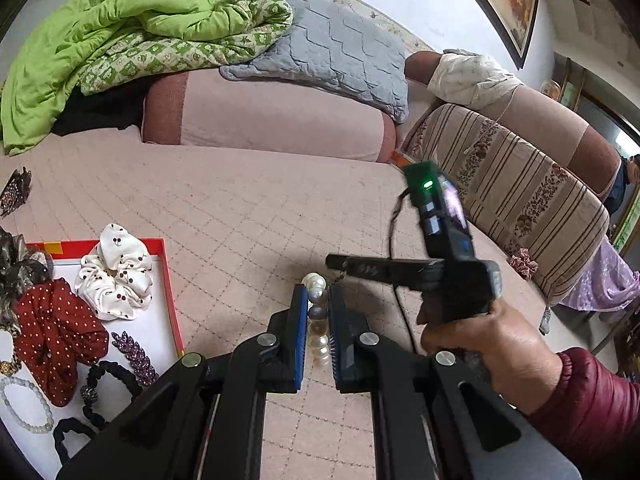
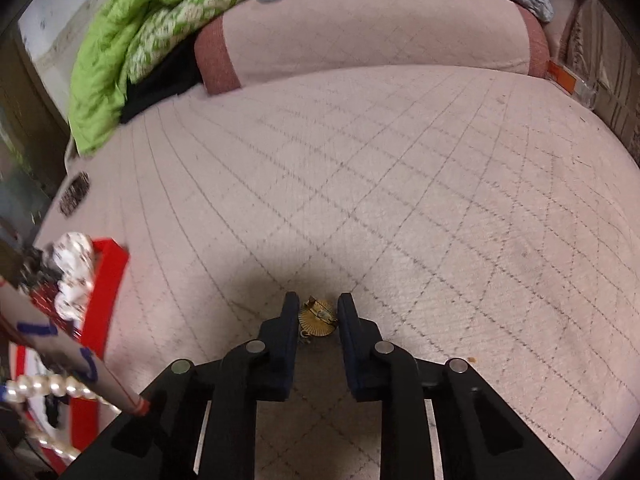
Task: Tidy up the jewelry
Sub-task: 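Grasp the gold pendant with the right tool while the left tool holds the pearl bracelet, then carry the pearl bracelet and gold pendant into the box and open both tools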
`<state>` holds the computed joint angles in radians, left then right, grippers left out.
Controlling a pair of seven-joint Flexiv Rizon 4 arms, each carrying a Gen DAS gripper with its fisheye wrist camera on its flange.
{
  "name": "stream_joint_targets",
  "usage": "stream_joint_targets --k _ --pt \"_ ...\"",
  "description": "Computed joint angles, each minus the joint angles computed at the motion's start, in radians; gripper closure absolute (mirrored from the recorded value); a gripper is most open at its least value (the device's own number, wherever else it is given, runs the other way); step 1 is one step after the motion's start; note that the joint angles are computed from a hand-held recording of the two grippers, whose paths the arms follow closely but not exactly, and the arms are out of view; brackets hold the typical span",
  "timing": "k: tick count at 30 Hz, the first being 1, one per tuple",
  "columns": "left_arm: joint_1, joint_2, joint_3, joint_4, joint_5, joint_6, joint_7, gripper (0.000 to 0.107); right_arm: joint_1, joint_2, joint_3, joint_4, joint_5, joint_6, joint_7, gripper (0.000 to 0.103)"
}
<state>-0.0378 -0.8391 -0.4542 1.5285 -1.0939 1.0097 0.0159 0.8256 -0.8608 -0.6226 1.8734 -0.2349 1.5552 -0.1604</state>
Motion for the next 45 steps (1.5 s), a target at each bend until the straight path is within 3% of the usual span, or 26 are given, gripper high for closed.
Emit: stream_joint_targets --k 4,8,17,23,28,35,41,45 --pt "-0.005 0.002 -0.004 0.005 -0.013 0.025 0.017 0.097 0.091 -0.017 -0.107 0.051 0.066 0.087 0.013 0.082" --pt "-0.005 0.003 -0.009 0.006 -0.023 0.04 0.024 0.097 0.132 -0.029 -0.14 0.064 0.138 0.147 -0.018 0.082" --pt "-0.014 0.015 -0.031 0.032 -0.09 0.182 0.113 0.097 0.2 -0.069 -0.179 0.014 0.26 0.221 -0.117 0.082" --pt "-0.007 0.023 -0.058 0.042 -0.154 0.278 0.177 0.097 0.219 -0.08 -0.168 -0.032 0.309 0.209 -0.19 0.082" --pt "0.003 0.043 -0.08 0.055 -0.266 0.341 0.283 0.097 0.238 -0.093 -0.158 -0.06 0.329 0.208 -0.212 0.082" --pt "-0.017 0.071 -0.007 0.047 -0.386 0.33 0.338 0.097 0.335 -0.145 -0.23 -0.091 0.373 0.219 -0.211 0.082" --pt "-0.029 0.09 0.078 0.047 -0.437 0.291 0.337 0.097 0.36 -0.156 -0.214 -0.145 0.365 0.211 -0.218 0.082" --pt "-0.012 0.089 0.124 0.053 -0.416 0.265 0.276 0.097 0.344 -0.155 -0.166 -0.201 0.326 0.194 -0.226 0.082"
